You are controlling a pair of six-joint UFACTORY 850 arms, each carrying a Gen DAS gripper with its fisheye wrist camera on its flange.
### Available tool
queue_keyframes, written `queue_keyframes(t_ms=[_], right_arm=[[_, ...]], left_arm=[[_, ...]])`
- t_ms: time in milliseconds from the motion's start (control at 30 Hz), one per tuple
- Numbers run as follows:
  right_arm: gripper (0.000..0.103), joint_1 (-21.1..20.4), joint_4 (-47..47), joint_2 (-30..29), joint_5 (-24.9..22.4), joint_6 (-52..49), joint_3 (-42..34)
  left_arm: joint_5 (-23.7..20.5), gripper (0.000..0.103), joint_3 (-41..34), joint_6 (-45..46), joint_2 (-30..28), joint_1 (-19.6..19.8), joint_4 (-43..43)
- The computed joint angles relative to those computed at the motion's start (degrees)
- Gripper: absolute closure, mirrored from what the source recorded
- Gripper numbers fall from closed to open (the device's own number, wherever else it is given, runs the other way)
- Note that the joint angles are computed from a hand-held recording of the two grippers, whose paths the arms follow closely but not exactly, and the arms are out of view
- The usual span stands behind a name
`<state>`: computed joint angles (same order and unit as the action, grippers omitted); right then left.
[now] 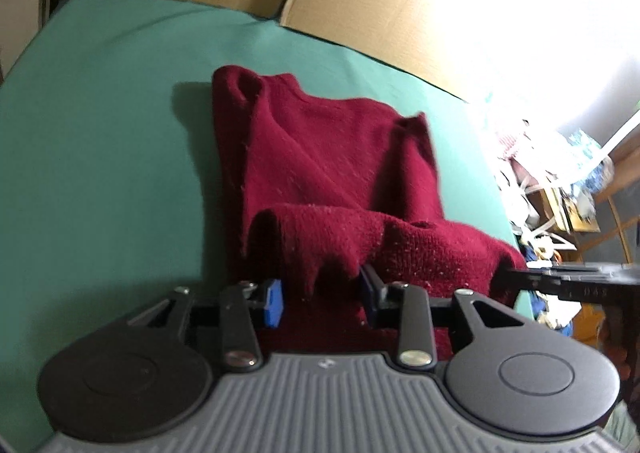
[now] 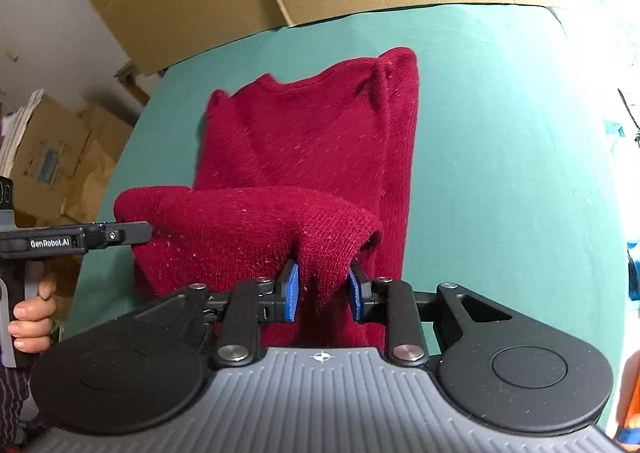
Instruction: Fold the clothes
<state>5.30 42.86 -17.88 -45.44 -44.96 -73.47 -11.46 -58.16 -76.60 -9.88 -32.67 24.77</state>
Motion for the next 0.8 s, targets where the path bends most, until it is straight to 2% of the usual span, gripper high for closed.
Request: queue_keyframes(t_ms=[67,200,333,367,400,500,567,633,667,700,800], right_arm=[[0.075,0.2,0.6,-1.8,0.9,0.5,-1.1],[0.075,0.2,6.2,-3.5,4.2,-3.6,-0.7],[0.074,1.0,7.2,-3.4,8.1,-5.7,1.5],[0.071,1.0,7.5,-2.9,9.0,-6.4,2.1],[0.068,1.1,7.7,-2.2,10.3,-7.2,2.6],[0.065,0.9,11.2,1.6,16.1,-12.4,5.1],[0.064,1.3,15.4,5.1,21.7,-19.3,7.8],[0.064,1.4,21.9,7.7,22.9,-28.4,10.1],[0.065,1.5,24.4,8.6,23.1,-31.9,10.9],[0.066,1.8,25.3,8.6,22.2,-33.1,11.4],[0.069,2.8,27.1,8.3,19.6,-35.9,12.5]], left_arm=[[0.2,0.064,-0.9,-0.5,-1.8,1.1,0.5],[0.2,0.060,-2.5,-7.2,-4.8,2.1,6.8],[-1.1,0.051,-3.9,-11.0,-6.6,1.5,13.4],[-1.8,0.050,-4.1,-11.5,-6.7,1.3,15.0],[-2.8,0.045,-4.1,-11.9,-6.5,1.1,16.4],[-7.7,0.045,-3.7,-16.8,-4.8,-0.3,24.3],[-13.7,0.045,-3.5,-20.9,-3.5,-2.4,30.6],[-20.3,0.054,-3.7,-23.6,-2.6,-4.9,35.5],[-22.5,0.056,-3.7,-24.9,-2.3,-5.9,37.3],[-23.3,0.056,-3.4,-26.6,-1.9,-6.7,39.4],[-21.4,0.056,-2.6,-34.2,-1.5,-8.7,49.8]])
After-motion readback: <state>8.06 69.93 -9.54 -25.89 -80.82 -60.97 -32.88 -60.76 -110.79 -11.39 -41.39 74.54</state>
